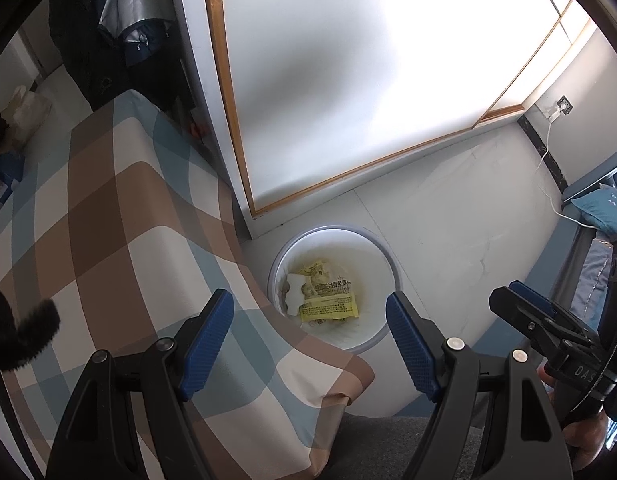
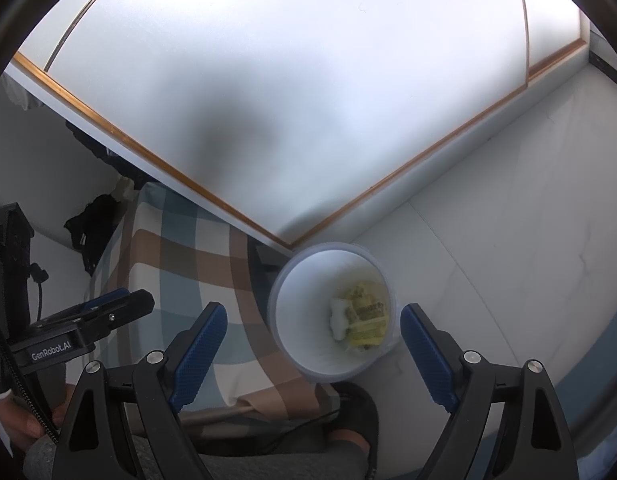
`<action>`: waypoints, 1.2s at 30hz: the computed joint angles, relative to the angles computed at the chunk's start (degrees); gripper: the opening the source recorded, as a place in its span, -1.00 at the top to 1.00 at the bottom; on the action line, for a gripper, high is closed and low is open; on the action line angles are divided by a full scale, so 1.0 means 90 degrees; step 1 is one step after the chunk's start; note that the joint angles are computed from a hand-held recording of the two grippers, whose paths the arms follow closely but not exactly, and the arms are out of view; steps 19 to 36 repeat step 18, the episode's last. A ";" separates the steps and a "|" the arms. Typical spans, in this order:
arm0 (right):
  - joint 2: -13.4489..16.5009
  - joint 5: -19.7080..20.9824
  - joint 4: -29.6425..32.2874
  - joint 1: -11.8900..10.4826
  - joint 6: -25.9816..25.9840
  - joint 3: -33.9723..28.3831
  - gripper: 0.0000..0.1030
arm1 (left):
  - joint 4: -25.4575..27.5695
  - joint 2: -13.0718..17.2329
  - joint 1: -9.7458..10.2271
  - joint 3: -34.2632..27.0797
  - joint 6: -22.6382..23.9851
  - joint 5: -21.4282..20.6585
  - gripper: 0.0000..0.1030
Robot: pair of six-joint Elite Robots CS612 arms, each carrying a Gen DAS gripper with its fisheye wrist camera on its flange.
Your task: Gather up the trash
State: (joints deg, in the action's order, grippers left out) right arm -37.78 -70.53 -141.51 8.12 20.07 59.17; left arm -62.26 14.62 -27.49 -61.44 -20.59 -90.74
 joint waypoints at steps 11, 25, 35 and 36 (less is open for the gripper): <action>-0.0024 -0.0073 0.0009 0.0015 0.0004 0.0014 -0.73 | 0.0052 0.0030 -0.0015 -0.0089 -0.0026 0.0092 -0.47; -0.0066 -0.0159 -0.0004 0.0044 -0.0031 0.0043 -0.73 | -0.0154 0.0094 -0.0025 -0.0177 0.0069 0.0086 -0.47; -0.0066 -0.0159 -0.0004 0.0044 -0.0031 0.0043 -0.73 | -0.0154 0.0094 -0.0025 -0.0177 0.0069 0.0086 -0.47; -0.0066 -0.0159 -0.0004 0.0044 -0.0031 0.0043 -0.73 | -0.0154 0.0094 -0.0025 -0.0177 0.0069 0.0086 -0.47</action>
